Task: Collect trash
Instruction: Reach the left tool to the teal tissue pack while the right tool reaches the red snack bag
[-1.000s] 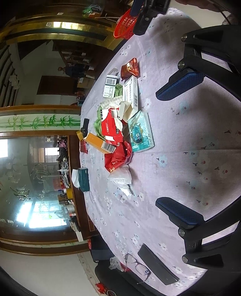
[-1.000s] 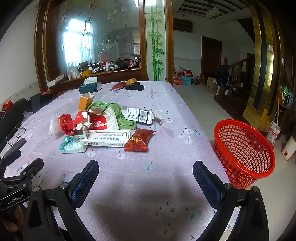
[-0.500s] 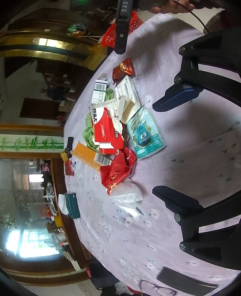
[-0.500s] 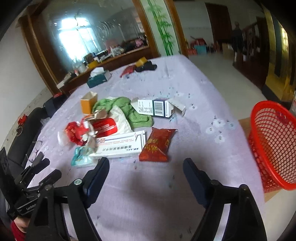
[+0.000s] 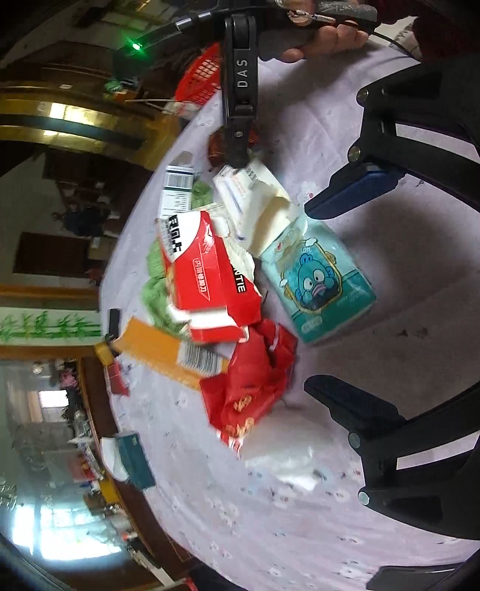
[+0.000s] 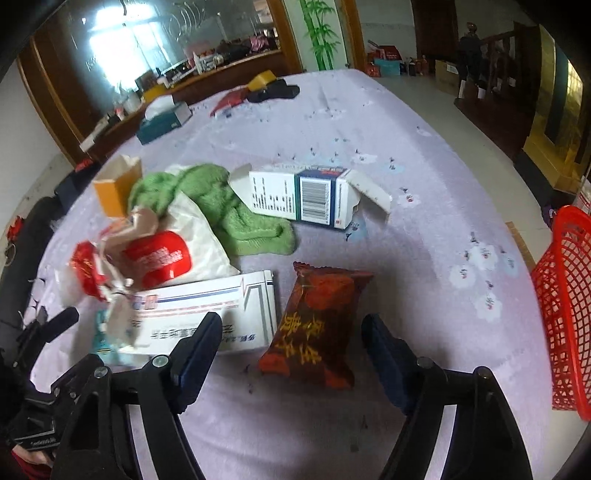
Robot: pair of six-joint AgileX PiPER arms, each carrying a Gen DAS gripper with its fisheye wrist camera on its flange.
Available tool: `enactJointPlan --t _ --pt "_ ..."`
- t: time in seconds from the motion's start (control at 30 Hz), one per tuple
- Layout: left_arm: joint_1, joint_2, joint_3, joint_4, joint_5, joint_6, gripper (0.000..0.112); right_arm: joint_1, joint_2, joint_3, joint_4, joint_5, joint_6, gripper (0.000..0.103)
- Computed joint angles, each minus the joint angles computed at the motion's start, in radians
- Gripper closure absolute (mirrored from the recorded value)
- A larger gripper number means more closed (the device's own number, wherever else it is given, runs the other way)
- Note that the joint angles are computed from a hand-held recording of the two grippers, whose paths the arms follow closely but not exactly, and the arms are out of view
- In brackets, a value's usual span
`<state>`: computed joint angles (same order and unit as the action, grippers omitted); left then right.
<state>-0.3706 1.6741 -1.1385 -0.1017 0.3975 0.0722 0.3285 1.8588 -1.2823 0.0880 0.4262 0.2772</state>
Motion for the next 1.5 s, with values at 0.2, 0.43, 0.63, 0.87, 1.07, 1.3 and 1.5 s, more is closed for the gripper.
enactJointPlan --t 0.2,0.43,0.63,0.87,1.07,1.3,1.5 --pt "-0.021 0.015 -0.016 0.086 0.010 -0.082 0.027 0.015 -0.008 0.011 -0.077 -0.019 0.052 0.025" --pt "0.015 0.011 -0.011 -0.028 0.009 -0.001 0.027 0.010 -0.016 0.033 -0.053 -0.038 0.052 0.025" --pt "0.019 0.005 0.003 -0.098 0.012 0.081 0.027 0.022 -0.018 0.039 -0.120 -0.048 0.143 0.024" --pt "0.039 -0.011 0.028 -0.181 -0.006 0.151 0.027 0.030 -0.029 0.040 -0.146 -0.030 0.173 0.024" --pt "0.040 -0.015 0.036 -0.166 -0.014 0.132 0.027 0.042 -0.011 0.007 -0.194 -0.004 0.205 0.024" --pt "0.025 -0.009 0.026 -0.129 -0.009 0.109 0.027 0.006 -0.011 0.024 -0.059 -0.042 0.074 0.047" --pt "0.026 0.006 0.006 -0.127 0.011 0.115 0.027 -0.046 -0.024 0.051 0.180 -0.051 -0.171 0.061"
